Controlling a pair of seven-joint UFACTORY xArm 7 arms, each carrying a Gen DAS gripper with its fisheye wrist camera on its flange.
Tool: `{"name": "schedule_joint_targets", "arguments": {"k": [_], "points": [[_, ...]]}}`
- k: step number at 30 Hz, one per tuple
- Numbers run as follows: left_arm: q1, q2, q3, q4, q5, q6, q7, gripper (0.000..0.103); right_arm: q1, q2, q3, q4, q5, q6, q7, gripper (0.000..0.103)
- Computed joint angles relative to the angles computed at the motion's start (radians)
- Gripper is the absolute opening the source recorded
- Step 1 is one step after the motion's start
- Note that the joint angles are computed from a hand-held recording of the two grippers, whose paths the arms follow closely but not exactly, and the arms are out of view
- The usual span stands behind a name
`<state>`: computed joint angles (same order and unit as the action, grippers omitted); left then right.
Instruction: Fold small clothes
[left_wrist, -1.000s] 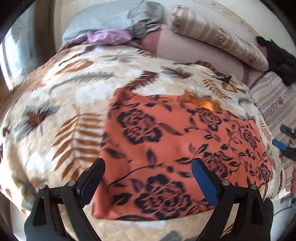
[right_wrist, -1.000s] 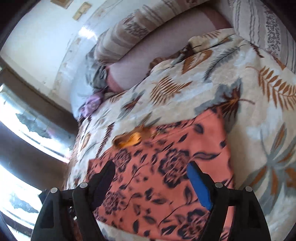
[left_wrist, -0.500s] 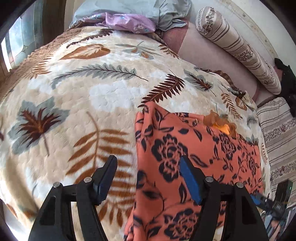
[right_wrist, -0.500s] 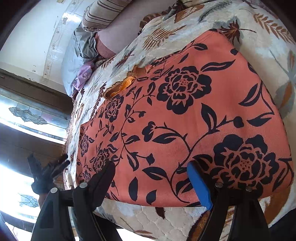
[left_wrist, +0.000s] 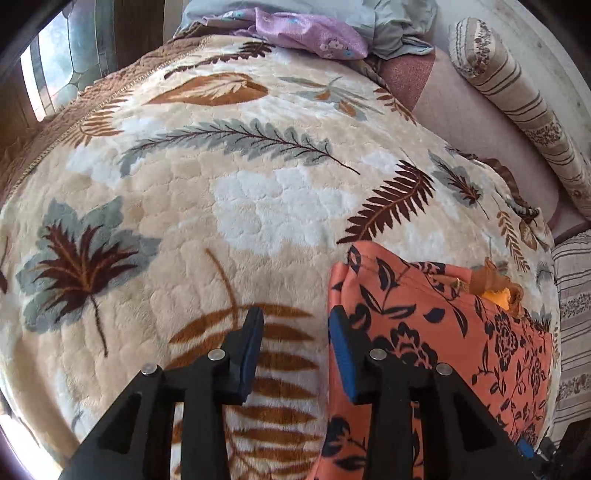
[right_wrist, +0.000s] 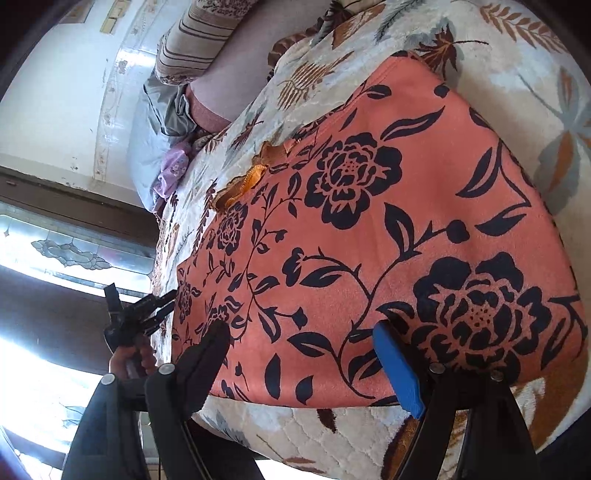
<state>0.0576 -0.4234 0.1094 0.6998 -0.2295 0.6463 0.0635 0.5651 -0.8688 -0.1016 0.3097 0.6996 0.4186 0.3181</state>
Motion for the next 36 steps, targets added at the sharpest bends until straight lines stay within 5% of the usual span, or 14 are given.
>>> {"name": "schedule_joint_targets", "arguments": {"k": [3,8,13,20,24,30,32,36], "points": [[0.002,-0.159,-0.023,-0.095,0.023,-0.020,-0.013,0.078,-0.054,-0.132,0.060,-0.061,-0.010,0.022,0.103,0.083],[-0.081,-0.367,-0.064,-0.200,0.032,0.034,-0.025,0.078,-0.190,-0.465,0.159,-0.203,-0.085,0.156,0.386,0.095],[-0.196,-0.415,-0.132,-0.243,0.037,0.039,-0.026,0.079,-0.283,-0.647,0.100,-0.303,-0.140,0.219,0.529,0.095],[-0.241,-0.327,-0.208,-0.215,0.083,0.012,-0.139,0.079,-0.219,-0.481,-0.041,-0.325,-0.149,-0.048,0.498,0.096],[-0.250,-0.309,-0.230,-0.202,0.126,0.010,-0.189,0.079,-0.188,-0.377,-0.052,-0.299,-0.173,-0.130,0.494,0.096],[-0.268,-0.281,-0.231,-0.180,0.155,0.002,-0.227,0.079,-0.192,-0.316,-0.022,-0.260,-0.232,-0.124,0.503,0.092],[-0.273,-0.266,-0.229,-0.172,0.163,-0.001,-0.229,0.079,-0.192,-0.306,-0.022,-0.252,-0.245,-0.114,0.501,0.080],[-0.278,-0.243,-0.225,-0.163,0.171,-0.007,-0.236,0.079,-0.190,-0.286,-0.029,-0.246,-0.255,-0.112,0.490,0.074]]}}
